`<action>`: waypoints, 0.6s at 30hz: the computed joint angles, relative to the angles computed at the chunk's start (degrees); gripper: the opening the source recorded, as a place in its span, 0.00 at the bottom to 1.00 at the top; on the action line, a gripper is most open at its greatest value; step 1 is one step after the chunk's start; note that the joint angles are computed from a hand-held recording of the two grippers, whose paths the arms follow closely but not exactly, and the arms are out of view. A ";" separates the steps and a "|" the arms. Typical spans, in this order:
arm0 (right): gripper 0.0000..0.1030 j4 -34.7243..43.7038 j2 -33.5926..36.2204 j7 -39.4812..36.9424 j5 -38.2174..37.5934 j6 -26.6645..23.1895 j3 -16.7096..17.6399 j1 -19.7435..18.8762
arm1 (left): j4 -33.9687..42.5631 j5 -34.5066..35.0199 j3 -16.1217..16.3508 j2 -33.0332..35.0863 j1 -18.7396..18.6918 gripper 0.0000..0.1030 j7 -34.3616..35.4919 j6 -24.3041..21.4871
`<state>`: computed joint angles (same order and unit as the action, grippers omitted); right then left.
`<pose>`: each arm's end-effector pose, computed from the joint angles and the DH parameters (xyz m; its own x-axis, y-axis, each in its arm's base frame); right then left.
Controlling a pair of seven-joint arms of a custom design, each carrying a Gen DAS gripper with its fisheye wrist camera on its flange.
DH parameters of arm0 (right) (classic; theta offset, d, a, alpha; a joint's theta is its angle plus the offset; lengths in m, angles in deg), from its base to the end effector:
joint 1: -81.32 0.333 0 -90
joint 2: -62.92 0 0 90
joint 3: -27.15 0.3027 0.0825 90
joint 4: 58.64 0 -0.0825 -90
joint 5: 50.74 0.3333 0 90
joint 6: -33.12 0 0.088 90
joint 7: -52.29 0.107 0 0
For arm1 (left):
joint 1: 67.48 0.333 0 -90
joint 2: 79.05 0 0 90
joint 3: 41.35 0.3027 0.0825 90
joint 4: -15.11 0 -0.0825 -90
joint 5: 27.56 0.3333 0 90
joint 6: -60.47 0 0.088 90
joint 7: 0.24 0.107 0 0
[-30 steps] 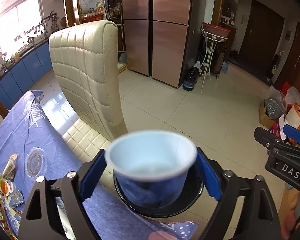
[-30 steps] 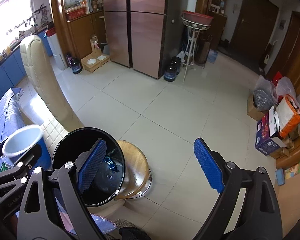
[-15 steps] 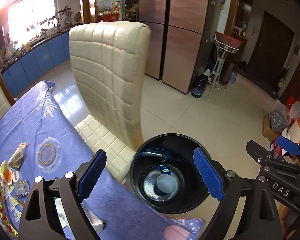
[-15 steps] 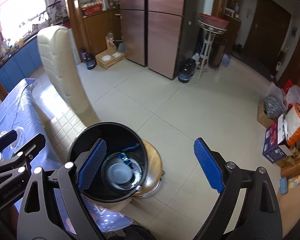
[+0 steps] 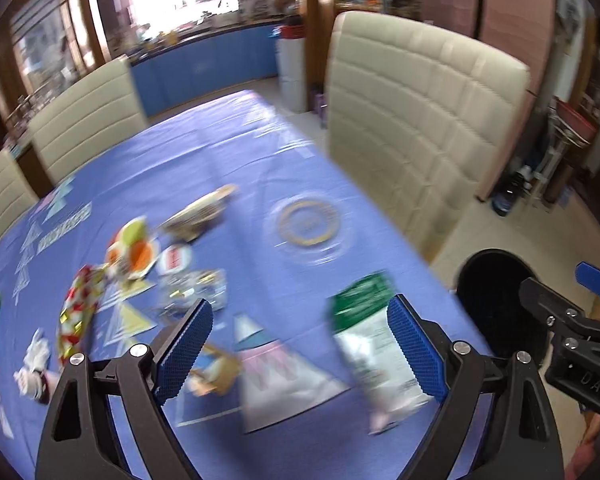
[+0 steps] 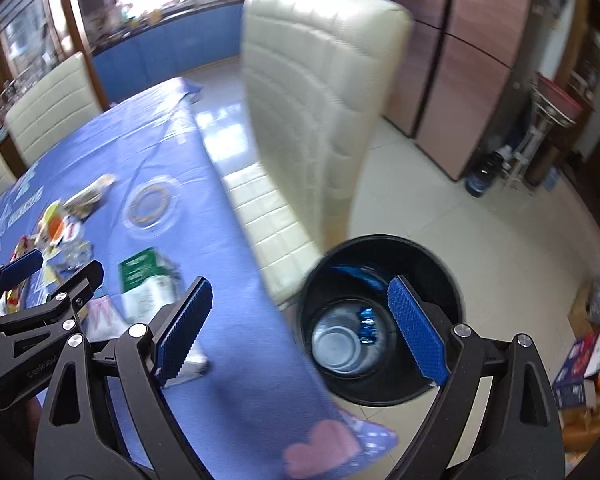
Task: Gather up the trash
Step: 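Release the light blue bowl into the bin with the left gripper, then grasp the milk carton with the right gripper while the left gripper grasps the torn blue box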
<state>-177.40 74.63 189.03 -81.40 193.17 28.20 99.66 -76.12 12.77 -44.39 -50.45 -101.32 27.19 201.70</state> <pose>0.5342 0.2125 0.4047 -0.0137 -0.9996 -0.0243 -0.8340 0.0248 -0.5512 0.5375 -0.3971 0.3976 0.0029 -0.9984 -0.0568 -0.8131 0.0307 -0.5813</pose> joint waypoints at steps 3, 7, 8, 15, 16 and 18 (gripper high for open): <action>0.87 3.35 3.25 -4.14 2.65 -0.88 2.31 0.93 | -6.95 -0.39 0.55 -3.71 1.84 0.84 -2.61 0.14; 0.89 6.60 6.74 -9.34 6.05 -2.36 3.79 2.38 | -11.76 -1.21 -0.31 -5.63 4.40 0.84 -4.24 0.71; 0.89 7.55 7.62 -10.15 6.58 -3.04 3.90 2.91 | -12.71 -1.40 -0.53 -5.92 4.93 0.84 -4.41 1.15; 0.89 11.33 11.69 -14.52 10.09 -6.70 4.12 4.91 | -13.65 -2.77 -1.22 -4.89 6.34 0.84 -3.26 1.76; 0.89 11.57 12.07 -14.83 10.41 -6.86 4.06 5.04 | -13.72 -3.05 -1.20 -4.73 6.46 0.84 -2.97 1.93; 0.89 12.64 13.15 -15.55 10.95 -7.81 4.00 5.35 | -13.89 -3.48 -1.05 -4.52 6.56 0.84 -2.79 2.39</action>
